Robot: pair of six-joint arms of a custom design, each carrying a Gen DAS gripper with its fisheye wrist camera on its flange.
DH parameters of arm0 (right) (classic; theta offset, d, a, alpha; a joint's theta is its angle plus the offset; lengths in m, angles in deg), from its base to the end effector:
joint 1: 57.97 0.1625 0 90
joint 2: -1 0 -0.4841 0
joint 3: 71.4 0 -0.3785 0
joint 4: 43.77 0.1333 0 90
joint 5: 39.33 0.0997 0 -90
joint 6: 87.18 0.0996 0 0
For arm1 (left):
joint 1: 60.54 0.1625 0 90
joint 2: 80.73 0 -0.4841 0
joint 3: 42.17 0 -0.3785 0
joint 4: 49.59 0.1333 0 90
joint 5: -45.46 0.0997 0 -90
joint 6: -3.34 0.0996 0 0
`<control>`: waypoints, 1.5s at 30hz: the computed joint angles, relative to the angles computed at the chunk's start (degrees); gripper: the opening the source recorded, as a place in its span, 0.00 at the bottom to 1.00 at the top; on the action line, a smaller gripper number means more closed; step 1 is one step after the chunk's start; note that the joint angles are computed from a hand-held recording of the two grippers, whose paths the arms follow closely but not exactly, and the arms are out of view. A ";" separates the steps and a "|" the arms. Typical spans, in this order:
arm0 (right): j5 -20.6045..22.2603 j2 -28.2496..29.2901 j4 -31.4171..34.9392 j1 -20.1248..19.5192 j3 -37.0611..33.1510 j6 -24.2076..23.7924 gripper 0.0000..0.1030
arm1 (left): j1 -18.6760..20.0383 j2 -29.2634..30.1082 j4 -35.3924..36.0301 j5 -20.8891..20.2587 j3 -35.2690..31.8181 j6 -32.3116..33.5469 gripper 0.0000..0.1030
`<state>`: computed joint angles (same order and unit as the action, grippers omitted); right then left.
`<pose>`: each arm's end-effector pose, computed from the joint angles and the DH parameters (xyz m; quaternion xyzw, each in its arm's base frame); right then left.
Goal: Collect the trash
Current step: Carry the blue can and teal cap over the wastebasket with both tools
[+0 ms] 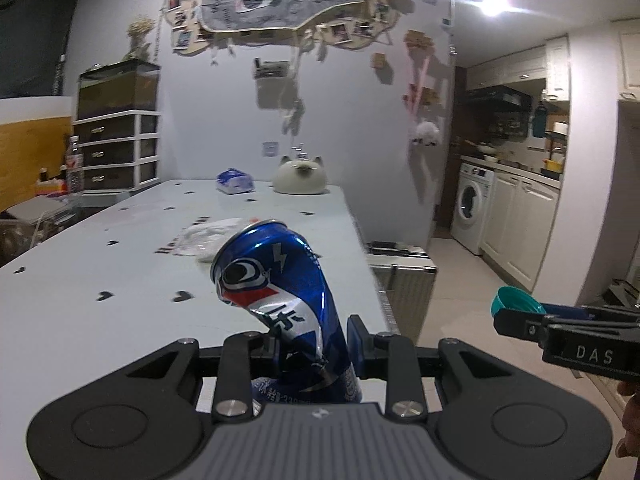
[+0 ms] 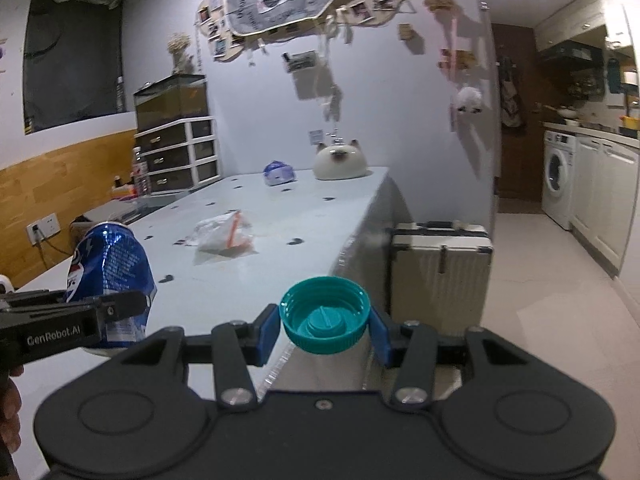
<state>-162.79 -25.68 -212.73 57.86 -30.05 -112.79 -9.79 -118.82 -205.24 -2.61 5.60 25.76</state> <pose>0.4700 -0.7911 0.3378 0.2139 -0.7970 0.5100 0.2428 -0.3965 -0.8012 0.4387 0.2785 0.7941 -0.4797 0.2484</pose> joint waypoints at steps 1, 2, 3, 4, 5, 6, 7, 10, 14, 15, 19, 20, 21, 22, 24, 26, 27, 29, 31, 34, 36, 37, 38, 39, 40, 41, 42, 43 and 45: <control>-0.33 -1.11 -1.30 -0.10 2.01 0.04 0.48 | -0.26 0.08 -0.03 -0.40 0.38 -0.05 0.31; -0.65 -1.88 -2.29 -0.16 3.41 0.00 0.48 | -0.45 0.11 -0.13 -0.76 0.80 -0.08 0.31; -1.07 -2.95 -3.68 -0.25 5.32 -0.12 0.48 | -0.68 0.17 -0.18 -1.21 1.22 -0.17 0.31; -1.38 -3.63 -4.59 -0.32 6.47 -0.17 0.48 | -0.87 0.02 -0.45 -1.55 1.97 -0.25 0.31; -1.65 -4.42 -5.65 -0.43 7.80 -0.16 0.48 | -1.10 0.11 -0.50 -1.94 2.35 -0.23 0.31; -1.94 -5.27 -6.75 -0.56 9.24 -0.18 0.48 | -1.30 0.18 -0.70 -2.29 2.81 -0.14 0.31; -2.23 -6.09 -7.87 -0.70 10.65 -0.25 0.48 | -1.53 0.32 -0.81 -2.77 3.19 -0.11 0.31; -3.50 -8.31 -10.89 -1.19 14.41 -0.17 0.48 | -2.00 0.59 -1.07 -3.89 4.50 -0.58 0.31; -5.11 -10.98 -13.94 -1.96 18.91 0.33 0.48 | -2.53 1.33 -0.14 -5.41 5.66 -1.65 0.31; -5.53 -11.55 -14.67 -2.21 19.88 0.46 0.48 | -2.58 1.60 0.34 -5.74 5.60 -1.83 0.31; -7.17 -13.43 -17.21 -3.14 23.30 0.72 0.48 | -2.80 2.81 1.57 -7.03 6.05 -2.62 0.31; -7.54 -13.72 -17.57 -3.36 23.85 0.74 0.48 | -2.79 3.10 1.98 -7.43 6.01 -2.84 0.31; -8.04 -14.08 -18.15 -3.67 24.63 0.82 0.48 | -2.76 3.49 2.45 -7.94 5.93 -3.07 0.31; -8.23 -14.43 -18.52 -3.96 25.37 0.99 0.48 | -2.74 3.91 3.06 -8.28 5.74 -3.34 0.31; -8.72 -15.11 -18.82 -4.65 26.77 1.92 0.48 | -2.69 4.63 4.28 -8.81 5.55 -3.86 0.31; -9.03 -15.87 -19.22 -5.32 28.46 2.75 0.48 | -2.49 5.38 5.61 -9.50 5.26 -4.29 0.31; -9.22 -16.10 -19.15 -5.71 29.05 3.30 0.48 | -2.37 5.76 6.15 -9.90 5.12 -4.46 0.31; -9.74 -16.64 -19.11 -6.52 30.62 4.40 0.48 | -2.05 6.59 7.16 -10.46 4.87 -5.11 0.31; -10.06 -17.27 -18.58 -7.40 32.22 5.68 0.48 | -1.66 7.52 8.64 -10.79 4.41 -6.05 0.31; -10.36 -17.80 -17.43 -8.79 33.99 7.90 0.48 | -1.03 9.07 11.71 -11.15 3.04 -7.27 0.31; -10.28 -18.02 -16.68 -9.77 34.93 9.68 0.48 | -0.59 10.30 13.74 -11.25 2.06 -7.74 0.31; -10.11 -18.10 -16.19 -10.31 35.37 10.61 0.48 | -0.40 10.85 14.45 -11.29 1.52 -7.89 0.31; -9.92 -18.13 -15.81 -10.81 35.74 11.31 0.48 | -0.13 11.54 15.31 -11.45 0.82 -8.15 0.31; -9.75 -18.08 -15.17 -11.44 36.00 12.17 0.48 | 0.14 12.20 16.11 -11.62 0.09 -8.40 0.31; -9.65 -18.06 -14.69 -11.89 36.25 12.84 0.48 | 0.47 12.96 16.95 -11.73 -0.62 -8.78 0.31; -9.54 -18.02 -14.04 -12.38 36.40 13.65 0.47 | 0.77 13.51 17.58 -11.92 -0.97 -9.08 0.31; -9.38 -18.05 -13.39 -12.94 36.71 14.51 0.47 | 1.11 14.18 18.51 -12.17 -1.69 -9.44 0.31; -9.23 -18.11 -12.74 -13.49 37.02 15.26 0.48 | 1.48 14.89 19.51 -12.35 -2.52 -9.88 0.31; -8.96 -18.08 -11.59 -14.61 37.45 16.59 0.48 | 2.27 16.43 21.29 -12.31 -4.24 -10.64 0.31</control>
<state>-171.76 -43.76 -224.32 43.25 7.40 -96.20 -7.52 -102.39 -183.95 -14.92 1.36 15.12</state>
